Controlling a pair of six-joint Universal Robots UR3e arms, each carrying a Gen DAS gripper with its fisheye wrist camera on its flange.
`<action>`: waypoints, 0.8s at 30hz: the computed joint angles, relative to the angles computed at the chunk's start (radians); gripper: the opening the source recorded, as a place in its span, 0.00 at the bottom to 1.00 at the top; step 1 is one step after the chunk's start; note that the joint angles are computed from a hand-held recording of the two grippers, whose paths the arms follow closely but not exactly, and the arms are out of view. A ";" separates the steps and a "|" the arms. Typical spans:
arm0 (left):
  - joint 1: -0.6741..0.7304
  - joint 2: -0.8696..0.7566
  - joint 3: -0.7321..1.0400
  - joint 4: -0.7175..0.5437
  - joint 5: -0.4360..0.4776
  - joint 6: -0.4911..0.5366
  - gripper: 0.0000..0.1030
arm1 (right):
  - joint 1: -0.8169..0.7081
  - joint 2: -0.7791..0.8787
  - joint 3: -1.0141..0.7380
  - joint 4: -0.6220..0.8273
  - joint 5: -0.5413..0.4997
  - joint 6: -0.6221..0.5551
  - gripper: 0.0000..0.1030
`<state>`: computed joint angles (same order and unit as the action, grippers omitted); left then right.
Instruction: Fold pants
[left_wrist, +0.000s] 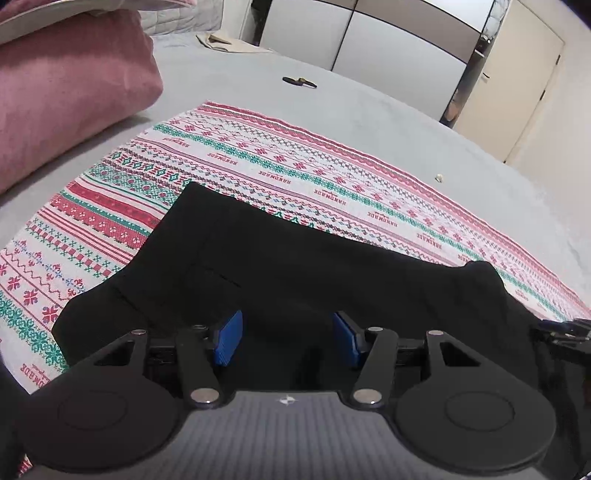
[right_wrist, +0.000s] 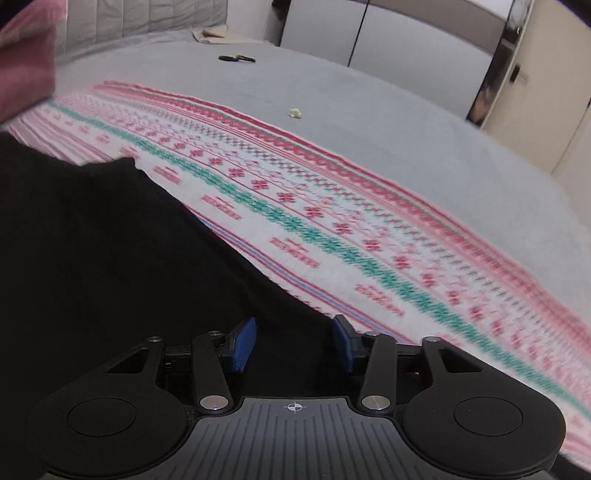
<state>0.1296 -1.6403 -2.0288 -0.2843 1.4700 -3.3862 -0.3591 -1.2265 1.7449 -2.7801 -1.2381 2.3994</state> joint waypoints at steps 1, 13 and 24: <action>-0.005 -0.002 0.006 -0.011 0.009 0.001 0.76 | -0.003 -0.003 -0.006 0.032 0.023 -0.010 0.00; -0.022 -0.019 0.049 -0.086 0.121 -0.033 0.76 | 0.135 0.127 -0.030 -0.283 -0.200 -0.007 0.00; 0.000 -0.002 0.045 -0.117 0.097 -0.041 0.76 | -0.019 -0.022 0.267 -0.514 -0.109 0.050 0.43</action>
